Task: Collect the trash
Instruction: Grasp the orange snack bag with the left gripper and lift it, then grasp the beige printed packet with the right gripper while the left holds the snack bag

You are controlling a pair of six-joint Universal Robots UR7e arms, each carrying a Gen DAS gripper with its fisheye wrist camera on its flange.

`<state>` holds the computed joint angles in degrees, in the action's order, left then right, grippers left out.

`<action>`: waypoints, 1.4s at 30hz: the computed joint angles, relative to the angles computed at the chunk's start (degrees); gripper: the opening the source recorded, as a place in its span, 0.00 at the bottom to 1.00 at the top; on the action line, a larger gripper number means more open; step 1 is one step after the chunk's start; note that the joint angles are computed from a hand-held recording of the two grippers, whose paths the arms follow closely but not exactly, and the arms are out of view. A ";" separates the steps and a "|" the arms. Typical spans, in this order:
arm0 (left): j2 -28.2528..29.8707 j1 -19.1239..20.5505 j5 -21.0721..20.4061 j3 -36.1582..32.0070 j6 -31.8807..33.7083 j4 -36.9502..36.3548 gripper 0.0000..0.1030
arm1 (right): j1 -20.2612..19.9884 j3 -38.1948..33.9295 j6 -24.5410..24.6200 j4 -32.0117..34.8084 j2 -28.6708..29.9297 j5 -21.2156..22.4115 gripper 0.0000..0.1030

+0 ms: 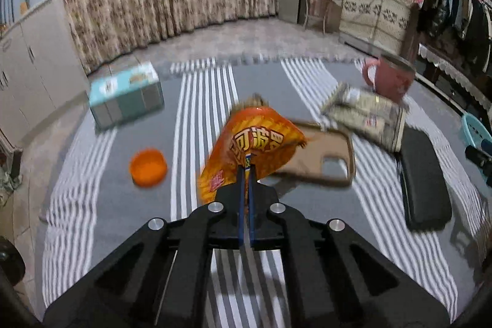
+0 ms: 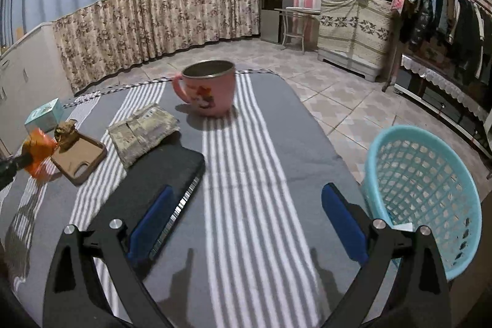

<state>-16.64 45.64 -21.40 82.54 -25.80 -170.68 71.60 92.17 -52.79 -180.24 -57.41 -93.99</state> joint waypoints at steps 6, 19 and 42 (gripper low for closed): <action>2.77 0.04 2.57 -4.28 13.72 -12.61 0.00 | 2.85 -2.73 0.06 1.25 3.20 -1.87 0.92; 4.78 2.22 5.34 -7.32 24.14 -21.44 0.00 | 7.88 -11.84 -0.24 5.61 12.52 -8.46 0.92; 4.76 0.63 7.48 -7.13 22.83 -22.63 0.00 | 8.69 -15.38 -1.46 18.61 11.72 -6.23 0.05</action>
<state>-11.88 46.27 -13.93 75.41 -2.96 -193.32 80.29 76.79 -54.25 -161.63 -45.69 -100.22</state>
